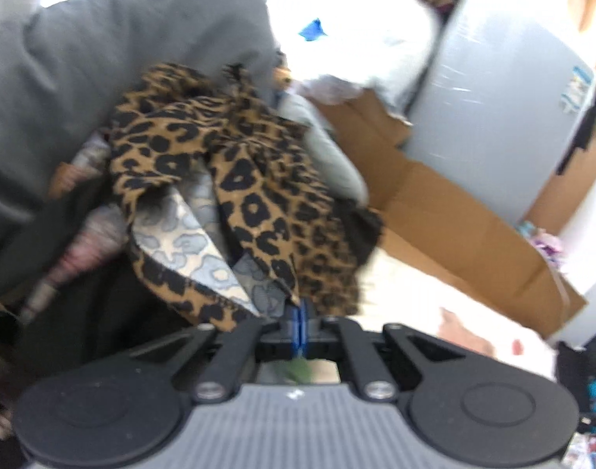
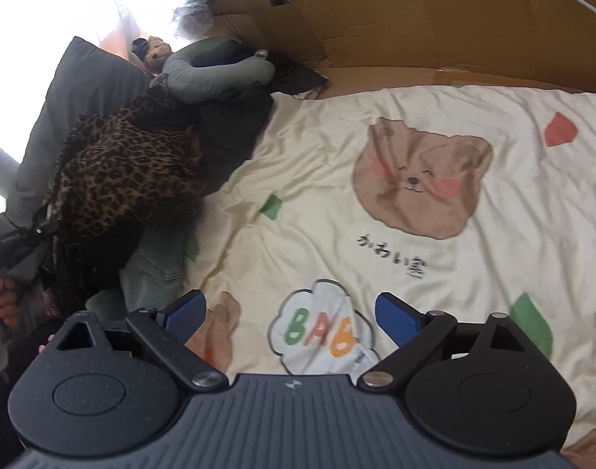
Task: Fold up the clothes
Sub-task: 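Close the left tool on the leopard-print garment and lift it, then grasp the leopard garment with the right tool while the left tool holds it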
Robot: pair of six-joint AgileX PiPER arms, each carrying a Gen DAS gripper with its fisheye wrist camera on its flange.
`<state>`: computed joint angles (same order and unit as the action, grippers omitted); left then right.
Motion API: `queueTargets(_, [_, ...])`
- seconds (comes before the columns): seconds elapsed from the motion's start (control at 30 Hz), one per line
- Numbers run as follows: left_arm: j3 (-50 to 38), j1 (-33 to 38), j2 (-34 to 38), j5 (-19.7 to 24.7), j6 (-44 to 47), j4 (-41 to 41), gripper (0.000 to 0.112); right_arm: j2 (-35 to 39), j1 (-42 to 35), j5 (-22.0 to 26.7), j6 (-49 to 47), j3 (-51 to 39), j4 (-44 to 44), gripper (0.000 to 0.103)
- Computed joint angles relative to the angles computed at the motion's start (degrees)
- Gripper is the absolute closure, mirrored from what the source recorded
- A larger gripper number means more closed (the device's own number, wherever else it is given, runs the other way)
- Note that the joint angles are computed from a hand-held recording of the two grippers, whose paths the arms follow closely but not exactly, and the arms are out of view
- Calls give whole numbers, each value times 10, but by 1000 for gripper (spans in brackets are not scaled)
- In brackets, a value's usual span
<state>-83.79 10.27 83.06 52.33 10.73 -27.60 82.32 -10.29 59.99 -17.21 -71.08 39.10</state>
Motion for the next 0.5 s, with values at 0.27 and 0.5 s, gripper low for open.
queueTargets(0.27, [111, -86, -42, -46, -8, -56, 111, 80, 61, 11, 17, -96, 35, 16])
queueTargets(0.5, [193, -176, -64, -95, -17, -111, 111, 183, 109, 35, 45, -203, 96, 9])
